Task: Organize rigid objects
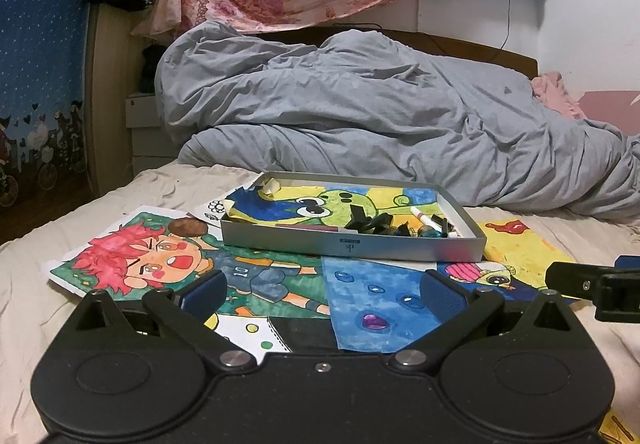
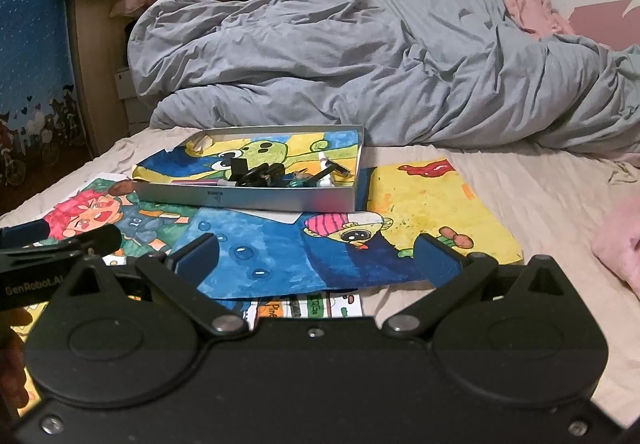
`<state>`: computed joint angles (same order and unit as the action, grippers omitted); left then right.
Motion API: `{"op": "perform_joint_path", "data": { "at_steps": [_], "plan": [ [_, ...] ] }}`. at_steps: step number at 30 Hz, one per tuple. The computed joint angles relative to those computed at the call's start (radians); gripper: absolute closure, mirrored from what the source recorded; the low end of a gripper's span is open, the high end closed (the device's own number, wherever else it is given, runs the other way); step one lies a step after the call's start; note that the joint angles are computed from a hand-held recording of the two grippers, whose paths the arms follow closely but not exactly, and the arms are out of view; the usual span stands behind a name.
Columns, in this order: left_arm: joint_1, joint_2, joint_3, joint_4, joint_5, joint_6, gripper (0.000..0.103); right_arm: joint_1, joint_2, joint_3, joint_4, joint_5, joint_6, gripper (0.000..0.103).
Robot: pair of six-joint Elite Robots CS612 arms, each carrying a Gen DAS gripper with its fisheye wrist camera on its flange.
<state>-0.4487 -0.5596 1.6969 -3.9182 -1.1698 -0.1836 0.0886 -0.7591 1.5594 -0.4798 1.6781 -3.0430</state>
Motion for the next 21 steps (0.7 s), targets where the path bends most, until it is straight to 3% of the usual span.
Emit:
{"op": "perform_joint_path", "data": {
  "at_steps": [21],
  "plan": [
    [-0.007,0.0,-0.002,0.009,0.001,-0.005,0.001,0.008,0.007,-0.009,0.019,0.012,0.022,0.001]
  ]
}}
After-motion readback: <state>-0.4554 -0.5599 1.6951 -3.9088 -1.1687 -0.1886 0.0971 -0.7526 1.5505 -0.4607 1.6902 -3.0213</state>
